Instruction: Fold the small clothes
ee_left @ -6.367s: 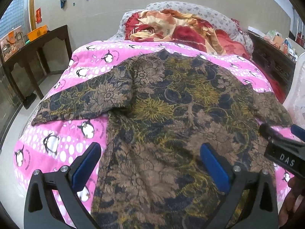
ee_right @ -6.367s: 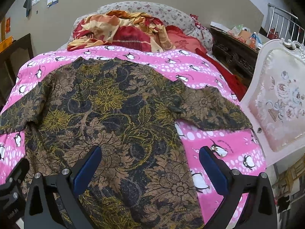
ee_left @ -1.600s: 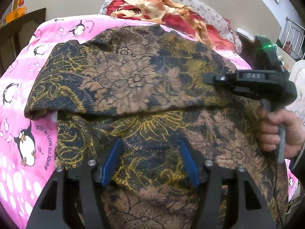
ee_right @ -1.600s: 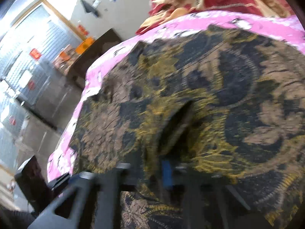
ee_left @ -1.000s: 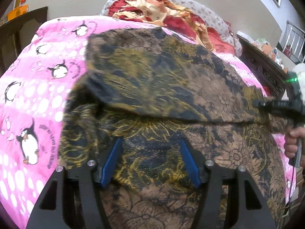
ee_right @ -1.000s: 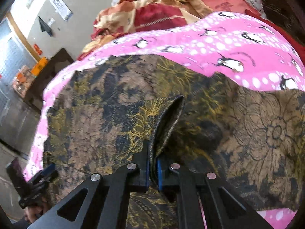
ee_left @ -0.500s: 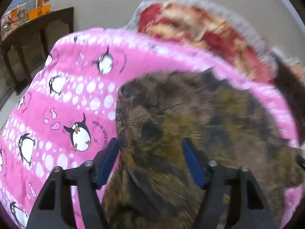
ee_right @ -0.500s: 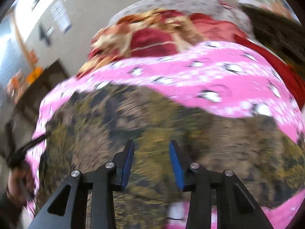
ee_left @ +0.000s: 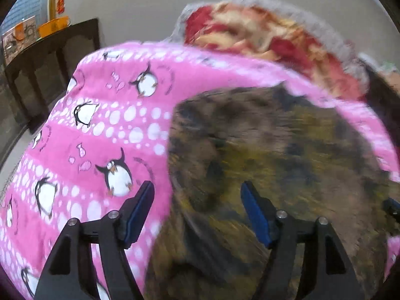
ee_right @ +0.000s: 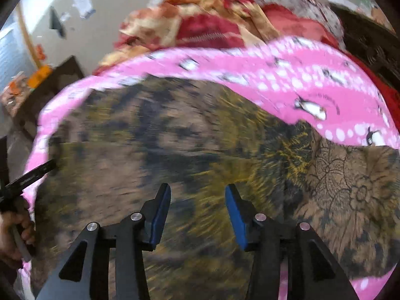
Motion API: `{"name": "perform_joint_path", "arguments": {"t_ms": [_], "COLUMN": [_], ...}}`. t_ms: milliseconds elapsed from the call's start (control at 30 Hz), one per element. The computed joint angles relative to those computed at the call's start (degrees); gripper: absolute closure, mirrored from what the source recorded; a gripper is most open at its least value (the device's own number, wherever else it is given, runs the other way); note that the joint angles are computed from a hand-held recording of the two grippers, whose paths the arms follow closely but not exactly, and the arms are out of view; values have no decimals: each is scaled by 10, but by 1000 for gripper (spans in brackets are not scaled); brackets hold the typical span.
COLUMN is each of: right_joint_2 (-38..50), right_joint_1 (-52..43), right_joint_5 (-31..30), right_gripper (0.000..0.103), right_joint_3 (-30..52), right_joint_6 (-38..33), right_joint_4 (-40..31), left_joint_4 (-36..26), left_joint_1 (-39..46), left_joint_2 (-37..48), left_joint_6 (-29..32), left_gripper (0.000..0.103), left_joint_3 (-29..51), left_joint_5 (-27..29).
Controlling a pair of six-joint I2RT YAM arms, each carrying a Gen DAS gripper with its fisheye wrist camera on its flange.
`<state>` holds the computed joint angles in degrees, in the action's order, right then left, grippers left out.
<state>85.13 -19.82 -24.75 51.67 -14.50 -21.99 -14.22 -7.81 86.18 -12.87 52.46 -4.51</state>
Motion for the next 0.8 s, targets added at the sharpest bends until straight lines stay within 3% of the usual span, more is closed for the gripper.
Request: {"name": "perform_joint_path", "arguments": {"t_ms": [67,167,267,400,467,533,567,667,733,800], "right_joint_2": [-17,-10,-62,-85,5,149,221,416,531,598], "right_joint_1": [24,65,-2,-218,-358,-449,-487,-542,-564,-567], "right_joint_5": [22,94,34,-60,-117,-150,-148,-151,-182,-207], "right_gripper": [38,36,37,32,25,24,24,23,23,23], "right_joint_3": [-37,-69,-37,44,145,289,361,577,720,792], "right_joint_6": [1,-14,-37,-120,-153,-154,-111,-29,-13,-6], "right_joint_4": [9,30,-55,-142,-196,-274,-300,-401,-496,-550], "left_joint_4": [11,-5,19,43,62,56,55,58,60,64], "left_joint_1": [-15,-32,-30,-29,-39,-51,-53,-53,-47,-42], "left_joint_2": [-39,11,11,-16,-26,-29,-24,-15,-20,-22], "left_joint_6": [-6,-10,-1,9,9,5,4,5,6,4], "left_gripper": [32,29,24,16,13,11,10,8,8,8], "left_joint_3": [-45,-41,-60,-98,-117,-118,-115,-111,-115,-120], "left_joint_5": [5,-14,-16,-5,-13,-26,-29,-30,-20,-10]}}
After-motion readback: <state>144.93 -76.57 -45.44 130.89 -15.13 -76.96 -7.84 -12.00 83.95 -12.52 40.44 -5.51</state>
